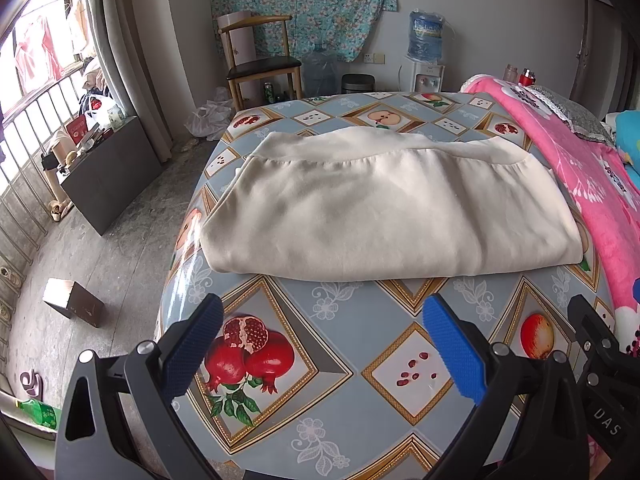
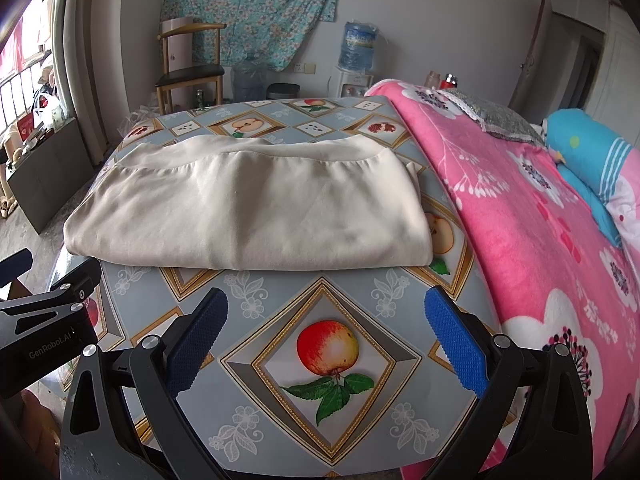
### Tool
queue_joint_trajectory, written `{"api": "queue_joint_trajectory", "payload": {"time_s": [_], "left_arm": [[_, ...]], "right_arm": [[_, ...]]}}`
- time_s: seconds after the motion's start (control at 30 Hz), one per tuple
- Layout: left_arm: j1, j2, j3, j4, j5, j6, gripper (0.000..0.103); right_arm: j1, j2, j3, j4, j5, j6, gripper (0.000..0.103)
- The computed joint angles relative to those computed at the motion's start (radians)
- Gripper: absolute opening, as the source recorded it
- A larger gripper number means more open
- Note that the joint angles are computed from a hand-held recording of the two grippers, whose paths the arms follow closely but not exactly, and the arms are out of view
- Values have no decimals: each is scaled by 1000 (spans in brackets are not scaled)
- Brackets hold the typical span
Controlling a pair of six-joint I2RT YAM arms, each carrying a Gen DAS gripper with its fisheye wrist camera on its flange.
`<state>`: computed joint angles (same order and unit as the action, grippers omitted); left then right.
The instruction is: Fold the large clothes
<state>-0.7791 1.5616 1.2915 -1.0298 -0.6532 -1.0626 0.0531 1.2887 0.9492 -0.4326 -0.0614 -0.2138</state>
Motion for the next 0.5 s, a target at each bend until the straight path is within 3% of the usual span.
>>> {"api": "queue_joint_trajectory", "payload": {"time_s": [0.5], "left_arm": [[0,-3,5,-6,0,5,98]], "right_arm": [[0,2,-2,2,-1,-3,96]]}}
